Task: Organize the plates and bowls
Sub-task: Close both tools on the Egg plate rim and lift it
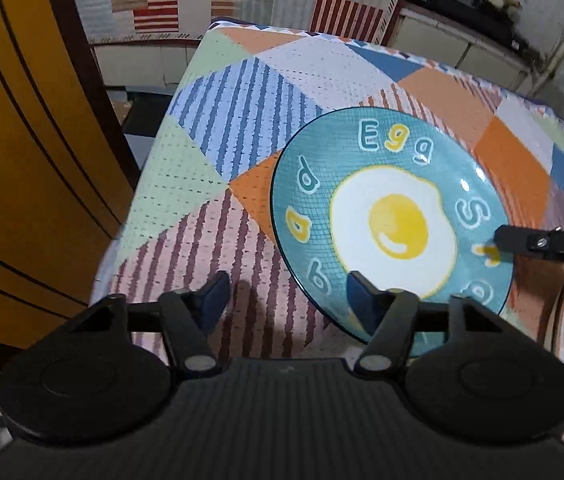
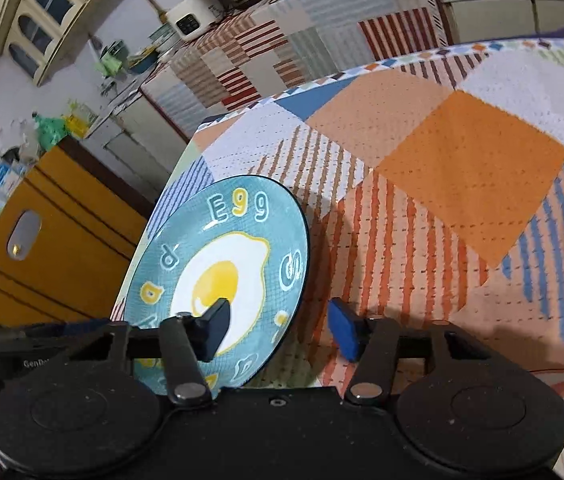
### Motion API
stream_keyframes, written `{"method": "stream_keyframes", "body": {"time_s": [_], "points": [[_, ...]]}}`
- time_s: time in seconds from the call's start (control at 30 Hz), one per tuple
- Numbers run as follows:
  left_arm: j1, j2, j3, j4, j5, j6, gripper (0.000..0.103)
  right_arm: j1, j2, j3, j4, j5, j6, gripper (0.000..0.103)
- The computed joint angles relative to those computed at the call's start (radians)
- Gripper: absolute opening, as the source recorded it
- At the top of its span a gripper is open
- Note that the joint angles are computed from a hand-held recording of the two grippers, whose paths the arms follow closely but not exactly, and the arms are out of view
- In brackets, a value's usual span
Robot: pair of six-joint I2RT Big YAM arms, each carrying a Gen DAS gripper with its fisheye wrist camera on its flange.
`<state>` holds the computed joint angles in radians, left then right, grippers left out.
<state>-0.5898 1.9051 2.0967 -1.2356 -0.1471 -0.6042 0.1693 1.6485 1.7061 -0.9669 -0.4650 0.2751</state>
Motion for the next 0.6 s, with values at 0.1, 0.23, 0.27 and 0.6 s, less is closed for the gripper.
{"method": "stream_keyframes", "body": {"time_s": [0.1, 0.23, 0.27, 0.6], "points": [[0.012, -0.017, -0.051, 0.067, 0.023, -0.015, 0.044, 0.003, 0.012, -0.003, 0.022, 0.004, 0.036, 0.047], [0.025, -0.041, -0.115, 0.155, 0.071, -0.058, 0.030, 0.011, 0.037, 0.014, 0.016, 0.028, 0.030, 0.033], [0.026, -0.045, -0.125, 0.171, 0.085, -0.061, 0.023, 0.015, 0.039, 0.011, 0.021, 0.033, 0.022, 0.028], [0.007, -0.043, -0.120, 0.166, 0.089, -0.029, 0.018, 0.025, 0.057, 0.048, -0.036, 0.053, -0.084, 0.018]]}}
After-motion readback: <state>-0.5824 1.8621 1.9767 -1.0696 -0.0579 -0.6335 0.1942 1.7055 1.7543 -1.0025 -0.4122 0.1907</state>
